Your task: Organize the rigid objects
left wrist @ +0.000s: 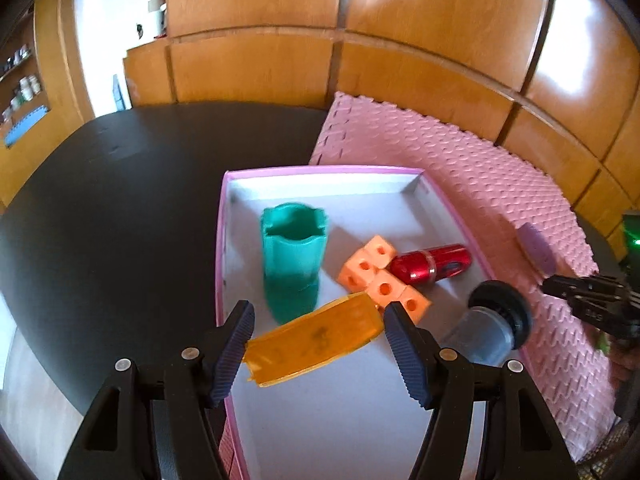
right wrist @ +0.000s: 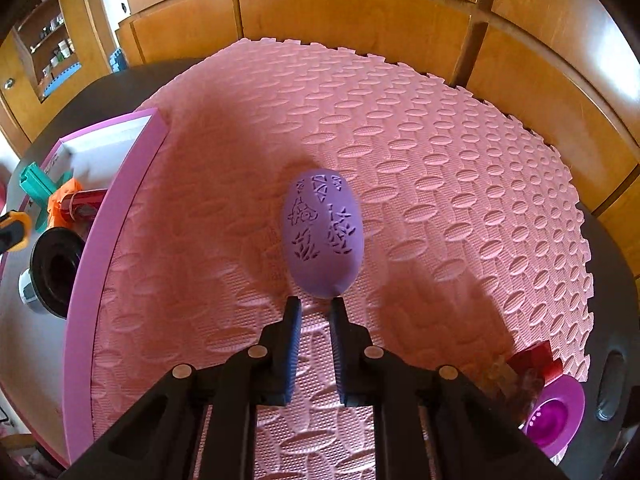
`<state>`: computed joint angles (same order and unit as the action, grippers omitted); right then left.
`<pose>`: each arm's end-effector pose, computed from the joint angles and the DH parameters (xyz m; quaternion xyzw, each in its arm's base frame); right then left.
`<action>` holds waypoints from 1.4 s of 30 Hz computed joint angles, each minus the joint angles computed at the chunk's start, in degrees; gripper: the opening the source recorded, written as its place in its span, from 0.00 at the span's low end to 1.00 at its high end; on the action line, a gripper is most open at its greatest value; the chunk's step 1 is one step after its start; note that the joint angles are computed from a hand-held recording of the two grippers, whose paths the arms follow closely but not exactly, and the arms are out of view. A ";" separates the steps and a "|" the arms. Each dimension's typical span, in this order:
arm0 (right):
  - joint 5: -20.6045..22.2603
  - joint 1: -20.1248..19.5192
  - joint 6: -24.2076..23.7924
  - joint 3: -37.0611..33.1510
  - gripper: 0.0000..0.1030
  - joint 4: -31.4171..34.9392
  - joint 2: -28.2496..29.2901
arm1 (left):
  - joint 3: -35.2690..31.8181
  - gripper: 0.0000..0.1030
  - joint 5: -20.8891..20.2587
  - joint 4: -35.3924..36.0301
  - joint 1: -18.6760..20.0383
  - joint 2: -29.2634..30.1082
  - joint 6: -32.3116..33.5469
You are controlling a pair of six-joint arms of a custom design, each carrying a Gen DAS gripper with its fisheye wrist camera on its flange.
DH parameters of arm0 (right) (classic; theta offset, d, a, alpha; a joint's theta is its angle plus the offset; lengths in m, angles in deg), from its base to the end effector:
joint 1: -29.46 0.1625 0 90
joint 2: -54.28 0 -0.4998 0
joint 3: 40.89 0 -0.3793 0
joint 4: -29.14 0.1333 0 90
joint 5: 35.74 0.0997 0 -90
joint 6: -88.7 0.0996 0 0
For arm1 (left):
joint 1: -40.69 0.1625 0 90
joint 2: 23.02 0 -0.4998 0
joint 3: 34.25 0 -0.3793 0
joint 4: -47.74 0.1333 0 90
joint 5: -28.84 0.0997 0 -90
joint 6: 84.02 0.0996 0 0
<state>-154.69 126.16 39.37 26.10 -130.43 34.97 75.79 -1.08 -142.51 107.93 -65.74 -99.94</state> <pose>0.1839 -0.8363 0.0036 0.4046 -0.8615 0.0821 0.2954 -0.0389 -0.6605 0.1641 -0.0921 0.8372 -0.3905 0.3717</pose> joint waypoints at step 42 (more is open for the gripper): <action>1.70 -0.19 -2.30 9.26 0.00 -7.72 -2.64 | 15.52 0.78 12.13 -11.43 -10.05 -1.20 -11.70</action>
<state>-152.99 125.97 37.07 35.36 -138.15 32.32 91.32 11.05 -153.95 97.88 -66.94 -111.64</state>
